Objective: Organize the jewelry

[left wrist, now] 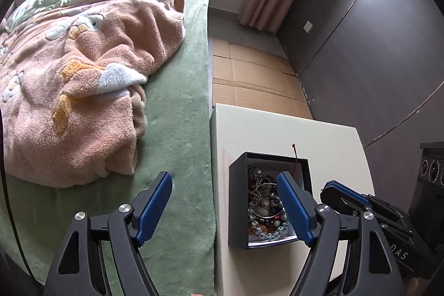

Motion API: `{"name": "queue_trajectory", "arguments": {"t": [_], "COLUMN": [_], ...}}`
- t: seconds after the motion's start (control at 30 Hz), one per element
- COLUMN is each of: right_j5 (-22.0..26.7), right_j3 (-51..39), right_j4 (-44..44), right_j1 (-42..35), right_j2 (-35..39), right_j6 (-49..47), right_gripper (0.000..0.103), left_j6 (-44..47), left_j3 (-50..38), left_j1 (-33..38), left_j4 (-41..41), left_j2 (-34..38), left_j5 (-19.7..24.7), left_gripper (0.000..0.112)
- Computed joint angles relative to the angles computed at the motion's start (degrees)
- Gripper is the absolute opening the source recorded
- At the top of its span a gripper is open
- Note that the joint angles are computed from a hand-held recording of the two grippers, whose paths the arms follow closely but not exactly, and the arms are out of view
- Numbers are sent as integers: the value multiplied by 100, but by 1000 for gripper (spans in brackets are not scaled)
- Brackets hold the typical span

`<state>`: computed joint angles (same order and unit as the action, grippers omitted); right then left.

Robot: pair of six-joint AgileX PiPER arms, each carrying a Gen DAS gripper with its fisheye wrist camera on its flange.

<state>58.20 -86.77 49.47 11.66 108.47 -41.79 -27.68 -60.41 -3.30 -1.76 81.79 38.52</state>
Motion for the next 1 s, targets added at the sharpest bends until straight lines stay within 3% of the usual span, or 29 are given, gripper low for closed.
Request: {"name": "queue_trajectory", "arguments": {"t": [0.07,0.13,0.2,0.33,0.4,0.47,0.63,0.87,1.0], "right_j5": [210,289,132,16,-94,-100,-25,52,272], "right_j3": [-234,-207,-75,45,224,436,1025,1993,2450], "right_j4": [-190,-93,-72,-149,-162,-86,-76,-250,-146], "right_j1": [52,-44,-120,-343,-470,-644,-1033,-1628,-2275], "right_j2": [195,269,195,13,-188,-415,-1046,-2175,-2702], "right_j6": [327,410,433,533,504,364,84,-320,-698], "right_gripper": [21,66,86,89,98,103,103,103,103], "left_j6": [-28,-34,-75,-207,-291,-475,-891,-2594,-3703], "left_j3": [116,191,251,417,515,535,564,681,670], "left_j1": [54,78,55,-56,-146,-321,-819,-2224,-3174], "left_j4": [-3,-22,-19,-32,-42,94,379,1973,2979], "left_j2": [-139,-274,-413,-787,-979,-1086,-1324,-1733,-1810], "left_j5": [17,83,120,85,20,21,64,217,626], "left_gripper": [79,79,79,91,101,102,102,103,103]}}
